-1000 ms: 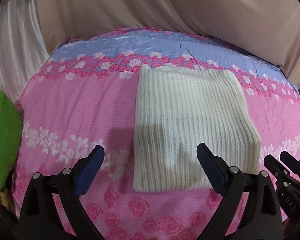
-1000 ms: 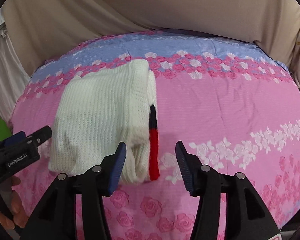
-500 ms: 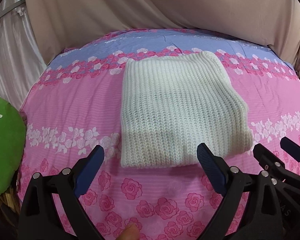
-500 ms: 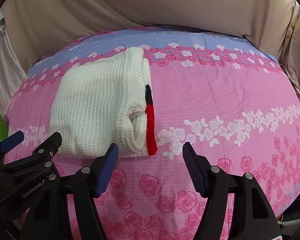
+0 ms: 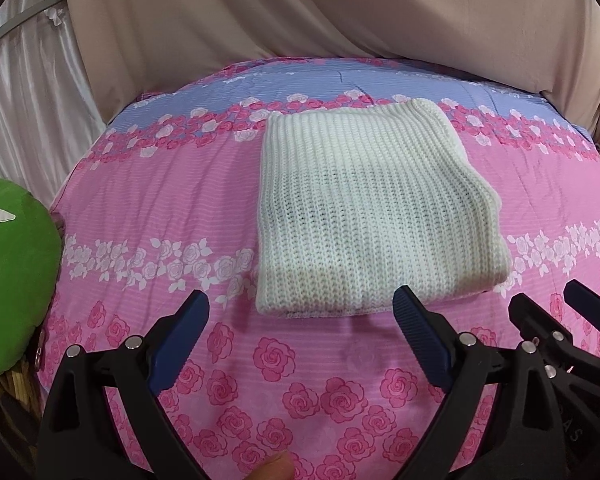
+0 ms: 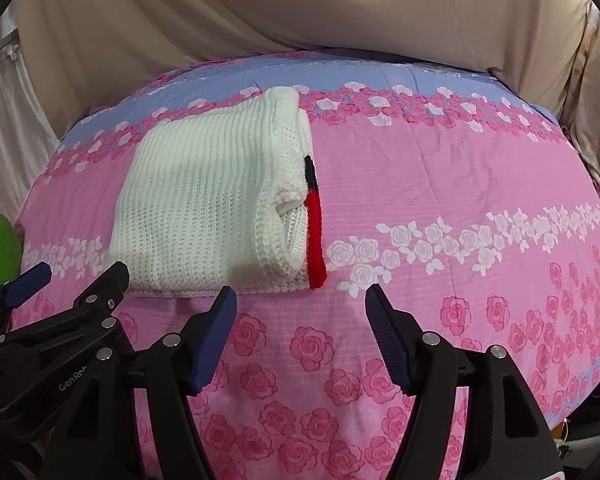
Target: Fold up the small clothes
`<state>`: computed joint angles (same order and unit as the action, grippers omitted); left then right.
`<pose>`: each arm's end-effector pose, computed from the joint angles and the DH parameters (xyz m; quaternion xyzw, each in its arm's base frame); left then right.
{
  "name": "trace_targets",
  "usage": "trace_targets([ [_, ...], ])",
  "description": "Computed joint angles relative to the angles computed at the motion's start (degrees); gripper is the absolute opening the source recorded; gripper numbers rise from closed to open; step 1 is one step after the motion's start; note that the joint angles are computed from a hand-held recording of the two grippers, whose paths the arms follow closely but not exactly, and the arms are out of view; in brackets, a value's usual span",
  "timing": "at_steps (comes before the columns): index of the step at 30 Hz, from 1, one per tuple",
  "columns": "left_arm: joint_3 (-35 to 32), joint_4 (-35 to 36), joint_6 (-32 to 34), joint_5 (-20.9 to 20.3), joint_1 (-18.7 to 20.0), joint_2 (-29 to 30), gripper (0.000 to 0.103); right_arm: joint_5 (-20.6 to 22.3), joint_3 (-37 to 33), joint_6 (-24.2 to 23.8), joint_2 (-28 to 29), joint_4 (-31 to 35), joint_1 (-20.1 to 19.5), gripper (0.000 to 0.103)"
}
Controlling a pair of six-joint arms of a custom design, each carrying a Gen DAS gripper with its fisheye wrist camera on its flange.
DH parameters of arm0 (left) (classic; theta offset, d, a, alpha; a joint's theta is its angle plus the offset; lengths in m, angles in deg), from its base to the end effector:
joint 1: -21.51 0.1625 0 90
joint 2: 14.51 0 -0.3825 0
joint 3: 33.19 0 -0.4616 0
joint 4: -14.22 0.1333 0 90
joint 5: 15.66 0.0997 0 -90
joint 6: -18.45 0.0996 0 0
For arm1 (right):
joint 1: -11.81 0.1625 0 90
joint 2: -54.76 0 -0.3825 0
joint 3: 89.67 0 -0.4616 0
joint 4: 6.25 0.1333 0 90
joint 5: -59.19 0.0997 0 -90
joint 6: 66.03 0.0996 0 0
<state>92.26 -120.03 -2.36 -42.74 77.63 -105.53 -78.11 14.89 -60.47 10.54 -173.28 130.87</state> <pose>-0.0832 -0.5222 0.2563 0.0523 0.8494 -0.3037 0.4283 0.3524 -0.5105 -0.0079 0.1276 -0.8992 0.2450 0.3394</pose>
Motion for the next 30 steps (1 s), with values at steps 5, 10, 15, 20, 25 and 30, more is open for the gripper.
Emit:
trace_targets([
  [5,0.2,-0.2,0.4,-0.4,-0.2,-0.4,0.086,-0.2,0.4,0.2,-0.3,0.0,0.3,0.065],
  [10,0.1,0.6,-0.1,-0.6,-0.2,-0.6,0.085,-0.7,0.4,0.0,-0.2,-0.4,0.6,0.065],
  [15,0.0,1.6,-0.8,-0.2,-0.3,-0.6,0.087,-0.8,0.3,0.2,-0.1,-0.2,0.6,0.065],
  [20,-0.2,2.1,-2.0,-1.2,0.5,-0.8,0.09,-0.6,0.2,0.6,-0.1,0.2,0.6,0.065],
  [25,-0.4,1.2,-1.6,-1.5,0.9,-0.3,0.091,-1.1,-0.1,0.9,0.2,0.5,0.8,0.065],
  [30,-0.7,0.7,-0.8,-1.2,0.9,0.3,0.09,-1.6,-0.3,1.2,0.4,0.6,0.8,0.065],
])
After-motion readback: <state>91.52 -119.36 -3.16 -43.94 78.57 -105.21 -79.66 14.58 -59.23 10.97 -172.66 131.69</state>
